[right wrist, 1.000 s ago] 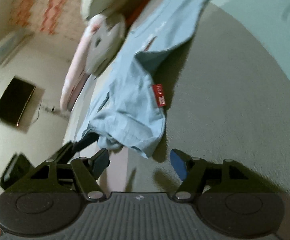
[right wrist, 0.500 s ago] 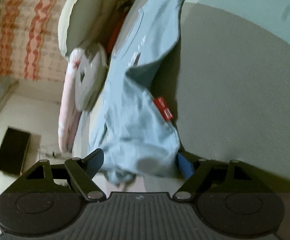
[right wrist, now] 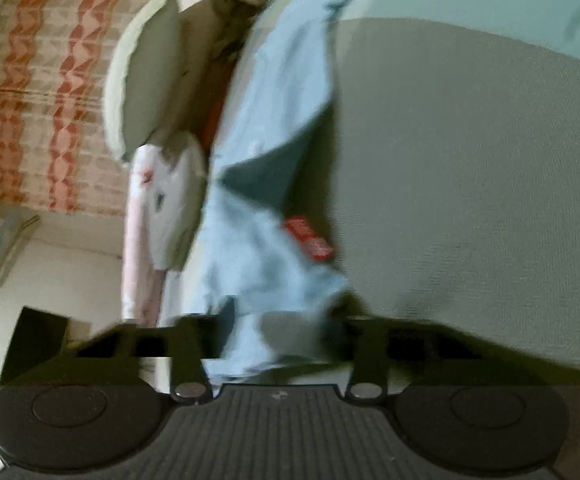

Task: Fold clothes

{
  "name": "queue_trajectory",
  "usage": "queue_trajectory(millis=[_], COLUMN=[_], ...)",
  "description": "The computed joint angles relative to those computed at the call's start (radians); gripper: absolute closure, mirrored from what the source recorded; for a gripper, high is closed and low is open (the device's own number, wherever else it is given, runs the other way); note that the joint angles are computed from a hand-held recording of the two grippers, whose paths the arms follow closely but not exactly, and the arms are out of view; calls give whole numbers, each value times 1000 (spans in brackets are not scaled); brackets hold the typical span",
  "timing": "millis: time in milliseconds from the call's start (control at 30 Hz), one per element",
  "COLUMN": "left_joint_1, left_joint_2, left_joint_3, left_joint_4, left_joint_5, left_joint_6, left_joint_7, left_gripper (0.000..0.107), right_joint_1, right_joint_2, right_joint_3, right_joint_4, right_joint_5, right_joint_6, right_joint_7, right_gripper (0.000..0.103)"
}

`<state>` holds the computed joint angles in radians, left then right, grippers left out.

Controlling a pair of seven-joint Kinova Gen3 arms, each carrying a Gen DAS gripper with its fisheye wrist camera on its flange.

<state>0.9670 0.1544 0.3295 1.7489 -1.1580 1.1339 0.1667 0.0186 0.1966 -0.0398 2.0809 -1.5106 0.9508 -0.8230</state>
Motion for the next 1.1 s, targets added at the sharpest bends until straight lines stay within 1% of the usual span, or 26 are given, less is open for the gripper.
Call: queue_trajectory(millis=[33, 67, 133, 200, 267, 367, 467, 633, 733, 867, 933, 967, 1000, 1067, 1100], left_joint_1=[0, 0, -1, -3, -4, -4, -5, -5, -1, 4, 6, 7, 8, 10, 11], left_joint_2=[0, 0, -1, -2, -3, -3, -1, 11, 19, 25, 28, 30, 32, 33, 34], left_joint_3=[0, 0, 0, -1, 0, 1, 1, -3, -9, -17, -20, -22, -23, -27, -28], left_joint_4=[0, 0, 1, 2, 3, 5, 2, -13, -23, -30, -34, -36, -37, -39, -40], left_joint_5=[0, -1, -1, -1, -2, -5, -4, 9, 17, 28, 33, 36, 39, 42, 42], left_joint_6=[0, 0, -4, -10, -13, -17, -22, -34, -37, -42, -41, -41, -40, -39, -39], left_joint_7=[0, 0, 0, -4, -6, -6, -9, -37, -51, -61, -67, -71, -73, -73, -73], left_gripper=[16, 16, 16, 16, 16, 16, 16, 16, 16, 16, 16, 16, 16, 16, 16], right_joint_1=[10, 23, 23, 11, 12, 42, 70, 148, 177, 207, 218, 216, 216, 199, 205], right_joint_2=[9, 21, 24, 1, -25, -74, -140, -191, -213, -216, -198, -200, -213, -244, -257], right_joint_3=[2, 4, 9, 10, 10, 32, 65, 146, 173, 200, 204, 197, 189, 200, 192], right_joint_4=[22, 29, 17, -10, -25, -38, -56, -100, -122, -145, -179, -189, -186, -174, -167], right_joint_5=[-27, -43, -27, 37, 81, 135, 208, 331, 408, 507, 578, 612, 630, 617, 600], right_joint_6=[11, 37, 49, 23, 19, 47, 45, 134, 160, 181, 222, 222, 206, 171, 153], right_joint_7=[39, 66, 70, 44, 47, 64, 86, 73, 47, 12, -12, -24, -20, 21, 43], right_gripper=[98, 98, 97, 95, 95, 95, 95, 95, 95, 94, 86, 83, 78, 74, 70])
